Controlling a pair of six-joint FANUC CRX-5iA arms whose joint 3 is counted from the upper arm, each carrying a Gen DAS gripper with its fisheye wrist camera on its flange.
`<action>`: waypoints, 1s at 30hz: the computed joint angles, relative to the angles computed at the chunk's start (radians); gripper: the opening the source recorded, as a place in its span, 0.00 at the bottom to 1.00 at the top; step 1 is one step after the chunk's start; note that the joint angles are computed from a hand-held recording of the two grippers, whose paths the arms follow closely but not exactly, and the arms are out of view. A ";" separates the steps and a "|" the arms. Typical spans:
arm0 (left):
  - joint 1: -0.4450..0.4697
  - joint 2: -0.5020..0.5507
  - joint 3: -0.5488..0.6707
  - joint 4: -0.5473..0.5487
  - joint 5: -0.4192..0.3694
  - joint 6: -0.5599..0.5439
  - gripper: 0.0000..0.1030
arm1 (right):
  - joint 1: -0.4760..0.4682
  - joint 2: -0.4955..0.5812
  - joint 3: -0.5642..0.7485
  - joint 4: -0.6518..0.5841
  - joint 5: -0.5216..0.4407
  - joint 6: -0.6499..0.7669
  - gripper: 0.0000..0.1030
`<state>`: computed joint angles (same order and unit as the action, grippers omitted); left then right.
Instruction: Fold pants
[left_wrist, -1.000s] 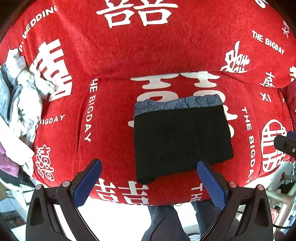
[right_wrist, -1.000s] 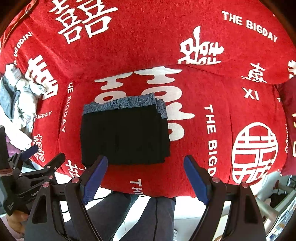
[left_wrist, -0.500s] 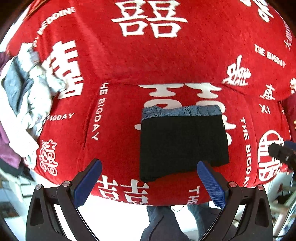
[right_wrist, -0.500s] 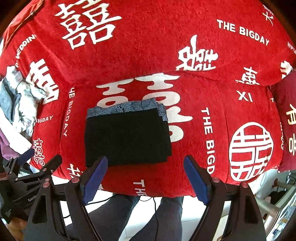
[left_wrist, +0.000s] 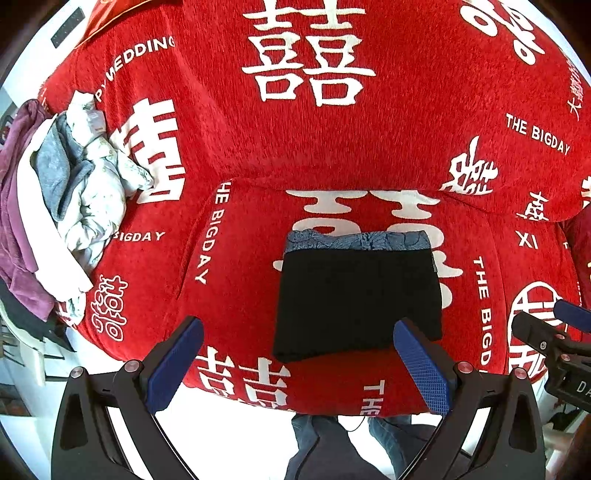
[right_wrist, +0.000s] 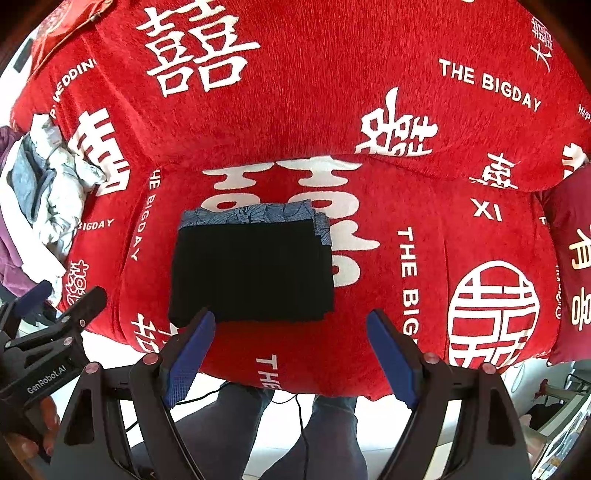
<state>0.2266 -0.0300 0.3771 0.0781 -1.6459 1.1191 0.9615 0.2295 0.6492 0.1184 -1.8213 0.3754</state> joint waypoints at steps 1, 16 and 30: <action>0.000 -0.001 0.001 0.000 0.000 0.000 1.00 | 0.002 -0.001 -0.001 0.002 -0.001 -0.001 0.84; -0.008 -0.009 0.017 -0.013 0.003 -0.017 1.00 | 0.022 0.016 0.019 0.023 -0.026 0.007 0.84; -0.016 -0.014 0.015 -0.019 -0.001 -0.031 1.00 | 0.038 0.031 0.032 0.079 -0.052 0.022 0.84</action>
<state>0.2102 -0.0443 0.3922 0.0591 -1.6466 1.0877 0.9993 0.2609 0.6814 0.1973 -1.8731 0.3972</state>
